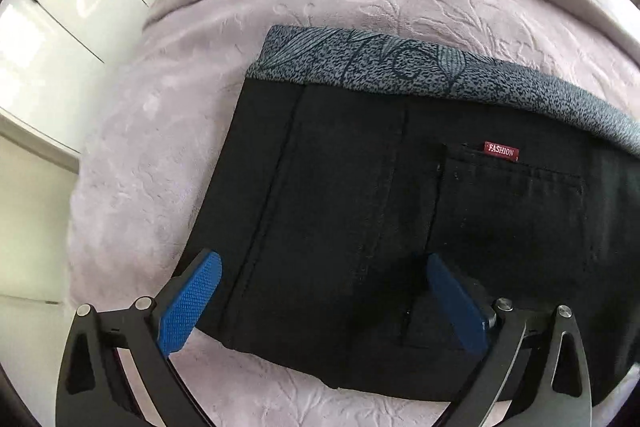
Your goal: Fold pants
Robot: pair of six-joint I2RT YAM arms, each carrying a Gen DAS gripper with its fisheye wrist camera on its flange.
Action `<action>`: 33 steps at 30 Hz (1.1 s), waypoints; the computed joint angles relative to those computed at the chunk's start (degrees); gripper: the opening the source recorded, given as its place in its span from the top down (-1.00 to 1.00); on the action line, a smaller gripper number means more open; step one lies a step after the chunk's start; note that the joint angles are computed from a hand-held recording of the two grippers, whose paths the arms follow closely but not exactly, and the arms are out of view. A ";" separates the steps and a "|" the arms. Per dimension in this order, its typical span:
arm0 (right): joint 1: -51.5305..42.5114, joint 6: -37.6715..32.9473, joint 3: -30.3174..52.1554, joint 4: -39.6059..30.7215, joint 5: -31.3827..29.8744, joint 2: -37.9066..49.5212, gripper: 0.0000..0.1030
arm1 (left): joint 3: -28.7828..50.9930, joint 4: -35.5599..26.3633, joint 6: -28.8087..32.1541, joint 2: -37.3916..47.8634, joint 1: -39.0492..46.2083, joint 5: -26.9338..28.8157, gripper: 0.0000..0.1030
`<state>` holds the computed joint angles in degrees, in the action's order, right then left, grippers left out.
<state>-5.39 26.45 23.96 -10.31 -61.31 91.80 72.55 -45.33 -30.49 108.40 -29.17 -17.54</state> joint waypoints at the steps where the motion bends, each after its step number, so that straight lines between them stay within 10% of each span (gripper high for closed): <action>1: 0.41 0.29 0.93 -1.55 1.17 -1.98 0.82 | -0.88 1.34 1.54 -0.16 1.11 0.32 -1.00; 9: 0.94 -8.18 -0.38 -17.89 6.12 -19.31 0.97 | -5.66 6.08 4.14 -1.88 3.39 1.02 -1.00; 15: 3.76 -1.29 -5.47 -10.22 2.98 -19.20 0.28 | -6.93 7.39 3.87 -1.98 2.95 0.70 -1.00; 18: -0.97 -8.61 -4.05 -14.27 1.09 -14.39 0.19 | -6.68 6.73 4.05 -2.35 2.56 0.51 -1.00; 23: 3.66 10.52 -1.20 9.22 1.48 -3.23 0.19 | -5.95 6.94 4.97 -1.56 3.04 1.59 -1.00; 26: 2.80 13.58 0.16 10.03 1.66 1.92 0.34 | -5.19 6.17 5.62 -1.39 3.62 2.07 -1.00; 28: 1.98 14.69 0.45 8.11 3.11 0.71 0.79 | -4.57 5.52 6.21 -1.29 3.72 1.97 -1.00; 33: 2.04 5.37 1.50 -4.49 7.29 -11.31 0.82 | -5.96 7.83 7.86 -1.42 4.32 2.63 -1.00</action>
<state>-3.35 31.82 25.45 -14.80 -54.02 80.50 66.60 -37.50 -22.64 106.98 -24.84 -14.91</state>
